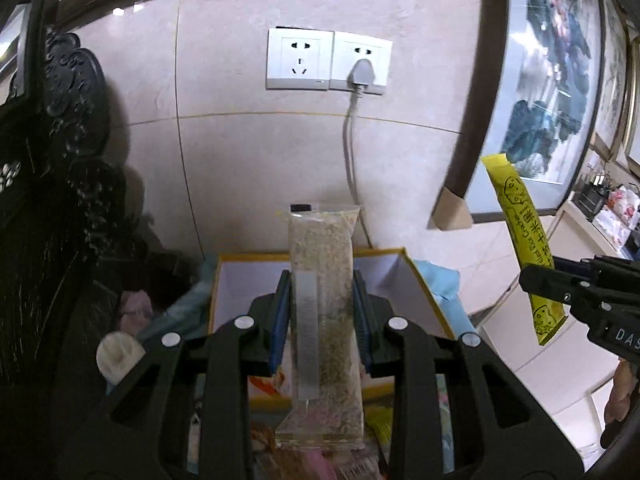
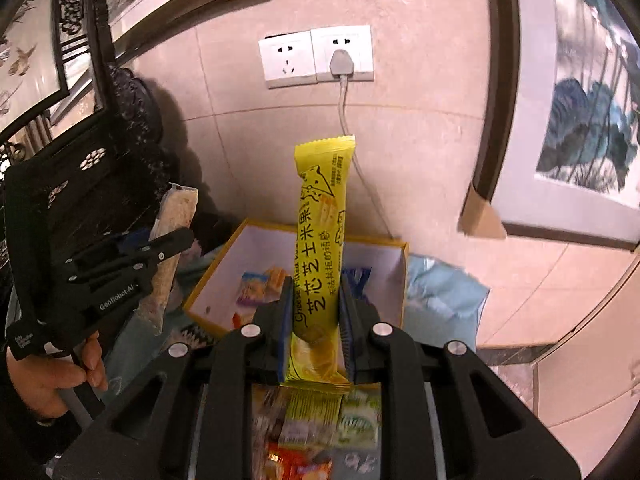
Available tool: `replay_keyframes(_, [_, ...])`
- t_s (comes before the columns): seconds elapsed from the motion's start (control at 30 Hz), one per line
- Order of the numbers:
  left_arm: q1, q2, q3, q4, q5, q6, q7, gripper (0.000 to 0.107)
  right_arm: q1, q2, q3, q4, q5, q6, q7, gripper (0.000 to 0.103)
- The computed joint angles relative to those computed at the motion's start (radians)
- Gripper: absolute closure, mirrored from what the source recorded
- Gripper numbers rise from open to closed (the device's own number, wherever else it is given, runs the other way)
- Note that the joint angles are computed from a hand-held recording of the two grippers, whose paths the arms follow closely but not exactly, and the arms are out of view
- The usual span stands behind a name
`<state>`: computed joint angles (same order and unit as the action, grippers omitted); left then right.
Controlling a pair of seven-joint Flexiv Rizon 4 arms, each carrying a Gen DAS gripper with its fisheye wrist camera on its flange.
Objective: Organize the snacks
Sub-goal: 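Lift both bars over the yellow box and open both tools, then grasp the white bun bag with the left tool while the right tool grasps the red biscuit pack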
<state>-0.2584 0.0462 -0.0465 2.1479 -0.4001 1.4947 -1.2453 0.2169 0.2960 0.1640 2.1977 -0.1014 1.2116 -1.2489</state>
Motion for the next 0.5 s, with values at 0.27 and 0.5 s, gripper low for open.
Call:
replay_keyframes(0.27, [0.08,-0.072,0.029,-0.098,0.302,-0.062,-0.255,0.01,-0.033,-0.083,0.006,-0.019,-0.093,0.006,0.048,0.064])
replay_keyframes(0.5, [0.134,-0.022,0.071,0.086,0.338,-0.02,-0.279,0.01,-0.006,-0.02,-0.002,0.108,0.03,-0.036,0.013,0.064])
